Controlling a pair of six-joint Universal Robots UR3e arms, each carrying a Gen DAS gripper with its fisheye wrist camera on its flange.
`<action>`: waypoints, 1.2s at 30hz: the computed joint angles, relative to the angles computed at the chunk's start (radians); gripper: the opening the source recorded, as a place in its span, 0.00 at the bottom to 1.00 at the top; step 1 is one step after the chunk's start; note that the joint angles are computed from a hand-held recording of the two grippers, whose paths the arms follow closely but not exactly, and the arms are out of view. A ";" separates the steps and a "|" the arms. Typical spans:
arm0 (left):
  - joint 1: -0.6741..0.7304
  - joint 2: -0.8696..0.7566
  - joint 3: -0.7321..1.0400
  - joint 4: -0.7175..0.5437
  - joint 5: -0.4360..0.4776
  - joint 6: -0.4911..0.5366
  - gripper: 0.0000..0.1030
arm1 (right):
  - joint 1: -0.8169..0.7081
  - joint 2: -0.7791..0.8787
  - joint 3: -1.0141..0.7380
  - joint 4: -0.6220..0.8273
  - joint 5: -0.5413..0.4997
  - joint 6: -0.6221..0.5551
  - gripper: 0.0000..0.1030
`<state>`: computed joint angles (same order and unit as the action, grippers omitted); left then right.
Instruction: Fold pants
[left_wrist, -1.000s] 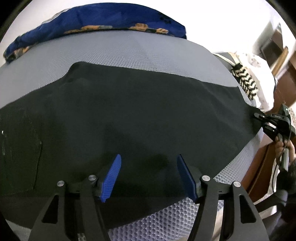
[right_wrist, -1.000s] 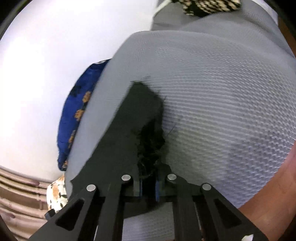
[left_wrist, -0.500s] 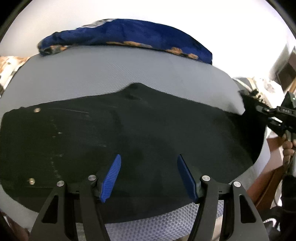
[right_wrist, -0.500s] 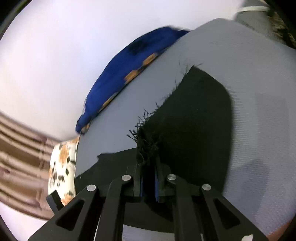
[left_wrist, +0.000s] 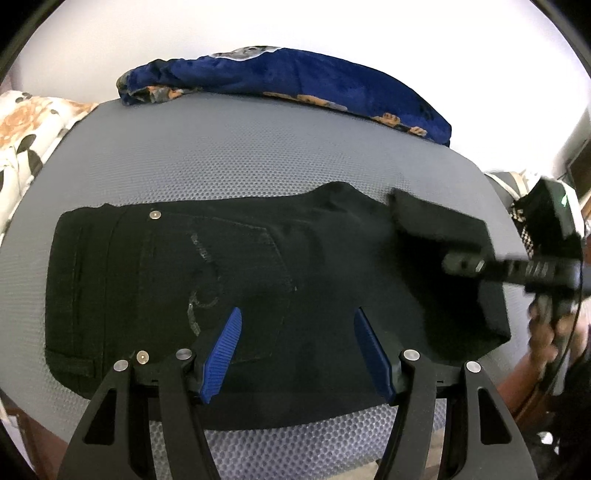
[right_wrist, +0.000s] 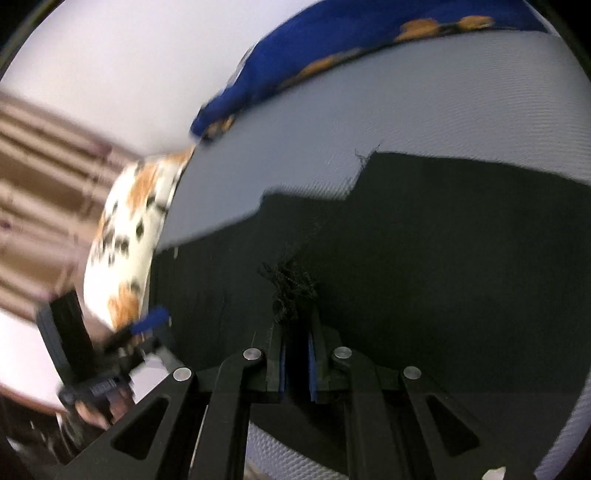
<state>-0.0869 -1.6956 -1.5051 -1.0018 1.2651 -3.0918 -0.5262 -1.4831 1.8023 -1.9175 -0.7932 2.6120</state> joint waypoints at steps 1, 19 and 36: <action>0.008 0.005 -0.007 0.000 -0.014 -0.001 0.62 | 0.028 -0.005 0.016 -0.019 -0.027 -0.007 0.09; -0.016 -0.046 0.040 -0.038 -0.118 0.008 0.62 | 0.169 -0.119 0.175 -0.101 -0.202 -0.154 0.19; -0.013 -0.294 0.289 -0.443 -0.432 -0.034 0.59 | -0.296 -0.360 0.189 0.276 -0.022 -0.311 0.44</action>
